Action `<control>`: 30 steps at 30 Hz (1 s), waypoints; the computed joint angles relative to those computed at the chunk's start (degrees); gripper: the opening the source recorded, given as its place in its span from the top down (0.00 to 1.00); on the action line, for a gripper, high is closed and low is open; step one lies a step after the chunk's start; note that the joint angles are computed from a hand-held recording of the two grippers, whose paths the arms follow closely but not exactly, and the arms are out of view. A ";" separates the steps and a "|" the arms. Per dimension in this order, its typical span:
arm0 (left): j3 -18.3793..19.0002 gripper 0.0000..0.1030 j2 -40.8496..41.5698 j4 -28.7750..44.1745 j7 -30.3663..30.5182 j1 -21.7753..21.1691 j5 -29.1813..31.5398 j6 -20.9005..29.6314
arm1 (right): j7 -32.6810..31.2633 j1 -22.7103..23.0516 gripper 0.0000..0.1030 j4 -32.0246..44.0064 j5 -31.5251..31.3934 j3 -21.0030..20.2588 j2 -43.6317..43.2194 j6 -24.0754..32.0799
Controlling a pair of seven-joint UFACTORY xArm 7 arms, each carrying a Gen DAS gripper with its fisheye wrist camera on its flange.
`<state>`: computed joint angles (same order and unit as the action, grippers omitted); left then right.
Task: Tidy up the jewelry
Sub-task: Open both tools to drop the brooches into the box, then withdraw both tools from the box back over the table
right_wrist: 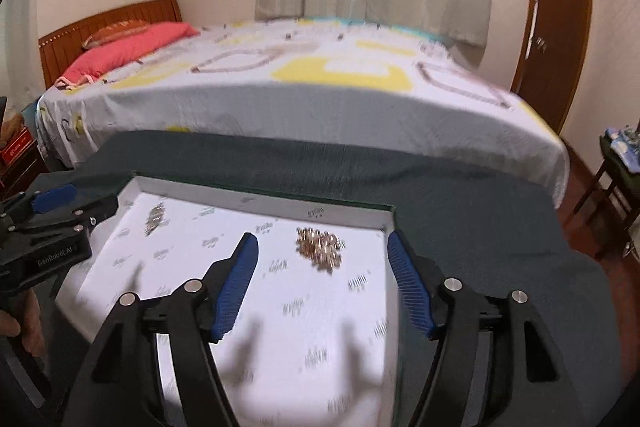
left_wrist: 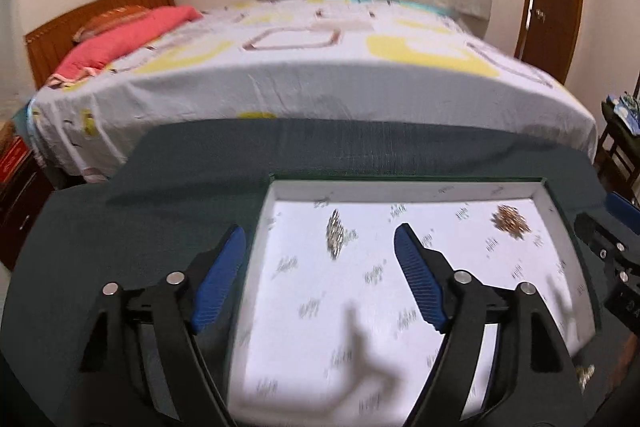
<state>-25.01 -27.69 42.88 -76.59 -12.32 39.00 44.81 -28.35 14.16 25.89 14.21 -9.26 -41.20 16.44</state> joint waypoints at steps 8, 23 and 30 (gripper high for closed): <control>-5.55 0.25 -14.66 -6.76 -2.86 -7.72 -10.96 11.36 | 1.40 -8.11 0.31 -12.48 -3.71 0.85 -26.27 13.00; -16.91 0.24 -22.49 -8.42 -13.03 -19.30 -25.00 32.31 | -1.29 -23.87 0.26 -23.94 -6.78 -5.72 -65.67 49.24; -17.83 0.24 -22.04 -8.66 -17.41 -23.23 -27.21 36.98 | -0.41 -26.45 0.24 -25.41 -4.55 -6.74 -71.10 56.02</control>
<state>-42.84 -49.73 34.22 -94.00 -35.55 11.79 81.80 -28.75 -12.29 0.49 9.66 -16.00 -112.30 72.46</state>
